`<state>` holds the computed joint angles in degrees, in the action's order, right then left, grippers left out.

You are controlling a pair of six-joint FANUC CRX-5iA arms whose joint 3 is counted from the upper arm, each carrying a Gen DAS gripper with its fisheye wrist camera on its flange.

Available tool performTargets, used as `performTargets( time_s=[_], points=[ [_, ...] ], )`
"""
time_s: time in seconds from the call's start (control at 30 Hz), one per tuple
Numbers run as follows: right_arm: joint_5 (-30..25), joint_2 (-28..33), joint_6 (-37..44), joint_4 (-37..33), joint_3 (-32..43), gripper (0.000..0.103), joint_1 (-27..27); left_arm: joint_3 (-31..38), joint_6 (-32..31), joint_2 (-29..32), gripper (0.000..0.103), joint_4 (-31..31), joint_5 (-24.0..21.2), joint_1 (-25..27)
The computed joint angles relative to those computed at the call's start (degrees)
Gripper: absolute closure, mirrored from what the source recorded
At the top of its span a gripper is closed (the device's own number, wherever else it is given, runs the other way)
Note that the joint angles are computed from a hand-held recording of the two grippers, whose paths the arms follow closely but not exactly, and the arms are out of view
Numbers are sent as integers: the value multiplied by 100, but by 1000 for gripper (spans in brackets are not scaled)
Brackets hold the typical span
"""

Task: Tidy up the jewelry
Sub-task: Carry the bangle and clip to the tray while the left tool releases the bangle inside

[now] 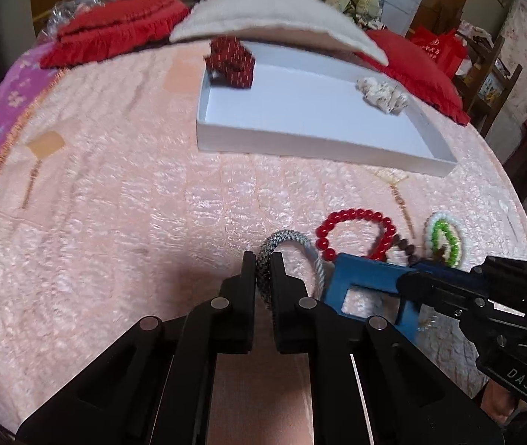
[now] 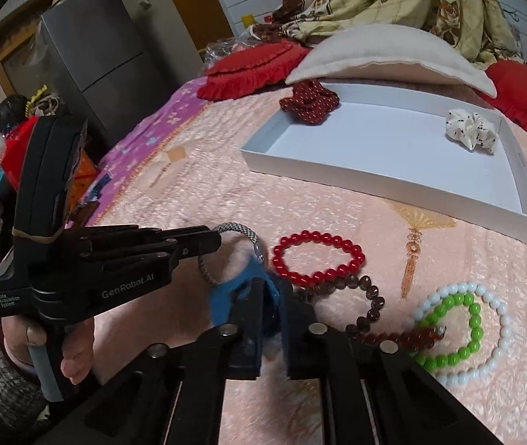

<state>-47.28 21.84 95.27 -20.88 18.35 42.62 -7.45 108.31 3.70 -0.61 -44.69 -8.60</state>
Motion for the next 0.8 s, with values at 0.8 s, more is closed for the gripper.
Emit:
performTargets(
  time_s=[0.8],
  points=[
    [526,-346,-1549,1519,80,100,-315,1149,-157,175,97,-286,-409,-185]
  ],
)
